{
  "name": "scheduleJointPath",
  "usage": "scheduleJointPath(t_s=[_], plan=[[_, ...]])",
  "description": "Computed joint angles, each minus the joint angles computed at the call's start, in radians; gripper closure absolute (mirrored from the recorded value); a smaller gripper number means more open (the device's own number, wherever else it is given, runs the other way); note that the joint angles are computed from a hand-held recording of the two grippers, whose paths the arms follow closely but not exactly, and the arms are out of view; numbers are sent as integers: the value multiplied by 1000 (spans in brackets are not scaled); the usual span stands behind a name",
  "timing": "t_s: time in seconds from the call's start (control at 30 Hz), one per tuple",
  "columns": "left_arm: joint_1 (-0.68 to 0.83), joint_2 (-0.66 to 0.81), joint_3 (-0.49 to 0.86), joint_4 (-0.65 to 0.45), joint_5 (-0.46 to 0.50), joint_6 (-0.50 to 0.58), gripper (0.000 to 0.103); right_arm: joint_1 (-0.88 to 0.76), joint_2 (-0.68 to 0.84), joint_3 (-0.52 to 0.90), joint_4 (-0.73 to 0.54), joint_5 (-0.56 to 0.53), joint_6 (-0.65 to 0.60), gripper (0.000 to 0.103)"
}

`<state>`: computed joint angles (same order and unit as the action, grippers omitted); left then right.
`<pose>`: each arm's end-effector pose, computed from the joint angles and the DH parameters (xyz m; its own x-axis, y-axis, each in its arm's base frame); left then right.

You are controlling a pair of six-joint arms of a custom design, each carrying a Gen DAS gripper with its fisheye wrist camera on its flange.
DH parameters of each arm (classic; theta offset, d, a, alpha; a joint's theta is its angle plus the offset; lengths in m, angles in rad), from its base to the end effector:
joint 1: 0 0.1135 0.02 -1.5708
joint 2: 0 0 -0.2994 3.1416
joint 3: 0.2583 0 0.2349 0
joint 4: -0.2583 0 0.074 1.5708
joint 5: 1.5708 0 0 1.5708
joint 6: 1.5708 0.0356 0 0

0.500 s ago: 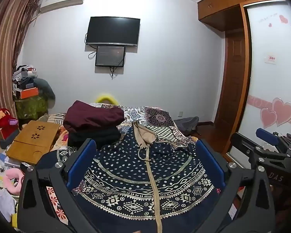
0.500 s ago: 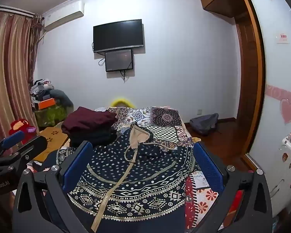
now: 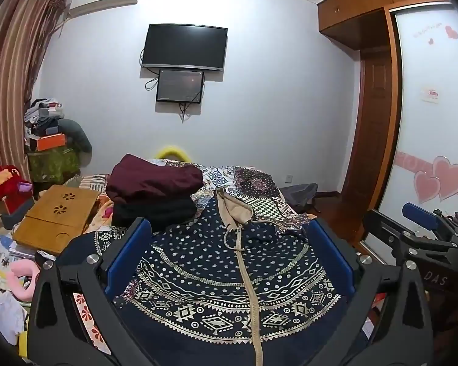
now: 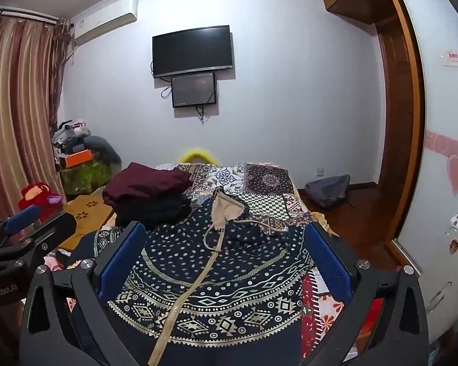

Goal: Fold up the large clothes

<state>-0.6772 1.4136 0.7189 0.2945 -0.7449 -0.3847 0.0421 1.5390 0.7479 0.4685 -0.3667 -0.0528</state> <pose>0.2320 -0.1556 0.2709 -0.2717 -0.1355 -0.9528 -0.1379 0.9853 -0.1008 0.3137 0.0260 0.2594 -0.2963 -0.0618 -0.9531 -0.3952 0.9164 0.0635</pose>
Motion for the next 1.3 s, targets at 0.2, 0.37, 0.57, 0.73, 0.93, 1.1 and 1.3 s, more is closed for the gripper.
scheduleJointPath(t_s=[0.2,0.37,0.57,0.73,0.93,1.1,1.3], plan=[[13,1,0,2,11,-8,0,4,3,-4,4,2,-5,0],[15,5,-7,11,7,-9,0,10,2,-9,7,8,-4,0],[25,-2,-20,19,11,-17,0,15,3,-9,7,12,-5,0],[30,1,-13,10,10,-21,0,23,3,-14,12,19,-5,0],[36,1,-14,10,15,-23,0,26,1,-15,10,22,-4,0],[42,-2,-22,12,22,-25,0,30,-2,-21,13,24,-3,0],[43,0,-21,9,23,-28,0,30,1,-15,7,23,-2,0]])
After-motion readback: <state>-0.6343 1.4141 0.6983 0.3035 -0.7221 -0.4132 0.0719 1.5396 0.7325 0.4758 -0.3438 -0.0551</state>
